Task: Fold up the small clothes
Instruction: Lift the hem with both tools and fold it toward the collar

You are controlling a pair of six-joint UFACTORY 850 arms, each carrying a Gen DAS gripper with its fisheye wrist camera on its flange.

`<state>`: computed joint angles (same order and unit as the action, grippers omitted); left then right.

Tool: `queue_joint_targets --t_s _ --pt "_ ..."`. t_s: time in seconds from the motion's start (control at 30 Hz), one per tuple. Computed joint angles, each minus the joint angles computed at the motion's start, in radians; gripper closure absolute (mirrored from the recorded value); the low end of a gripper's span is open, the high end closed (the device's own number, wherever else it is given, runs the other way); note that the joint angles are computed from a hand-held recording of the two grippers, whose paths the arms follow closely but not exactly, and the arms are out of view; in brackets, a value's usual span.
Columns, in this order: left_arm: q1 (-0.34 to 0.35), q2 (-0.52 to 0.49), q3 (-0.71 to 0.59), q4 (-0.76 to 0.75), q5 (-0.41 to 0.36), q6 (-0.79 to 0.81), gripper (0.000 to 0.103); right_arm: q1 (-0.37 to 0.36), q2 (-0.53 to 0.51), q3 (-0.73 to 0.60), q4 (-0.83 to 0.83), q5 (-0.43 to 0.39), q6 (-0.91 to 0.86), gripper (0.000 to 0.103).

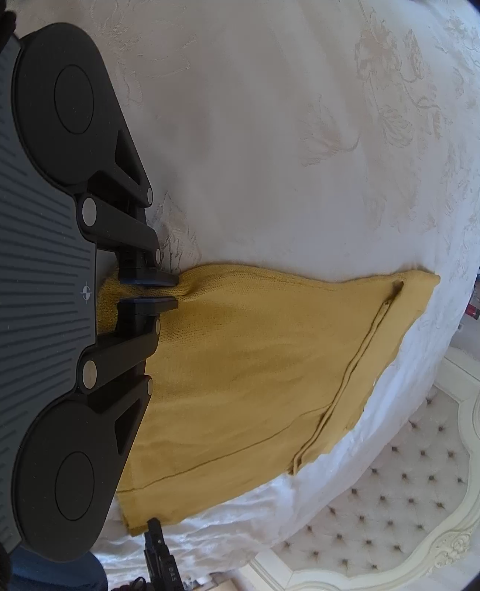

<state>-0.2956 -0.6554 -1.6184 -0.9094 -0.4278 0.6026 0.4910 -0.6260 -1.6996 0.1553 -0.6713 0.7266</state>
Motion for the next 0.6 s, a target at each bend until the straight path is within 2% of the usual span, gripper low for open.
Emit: queue_joint_targets --t_s 0.2,0.23,0.27,0.3,0.37,0.6 --pt "0.004 -0.005 -0.008 -0.015 -0.015 0.01 0.097 -0.021 0.001 0.024 0.138 0.029 -0.096 0.056" --pt "0.004 -0.001 -0.002 -0.026 -0.012 0.025 0.097 -0.022 0.005 0.032 0.155 0.039 -0.111 0.061" --pt "0.005 0.003 0.004 -0.044 -0.011 0.046 0.098 -0.024 0.012 0.044 0.181 0.057 -0.136 0.074" --pt "0.006 0.006 0.009 -0.057 -0.009 0.059 0.098 -0.027 0.023 0.064 0.21 0.078 -0.165 0.084" --pt "0.006 0.02 0.025 -0.092 0.0 0.08 0.098 -0.026 0.042 0.09 0.212 0.114 -0.166 0.088" --pt "0.011 0.059 0.05 -0.244 0.045 0.178 0.098 -0.008 0.167 0.259 0.296 0.396 -0.259 0.089"
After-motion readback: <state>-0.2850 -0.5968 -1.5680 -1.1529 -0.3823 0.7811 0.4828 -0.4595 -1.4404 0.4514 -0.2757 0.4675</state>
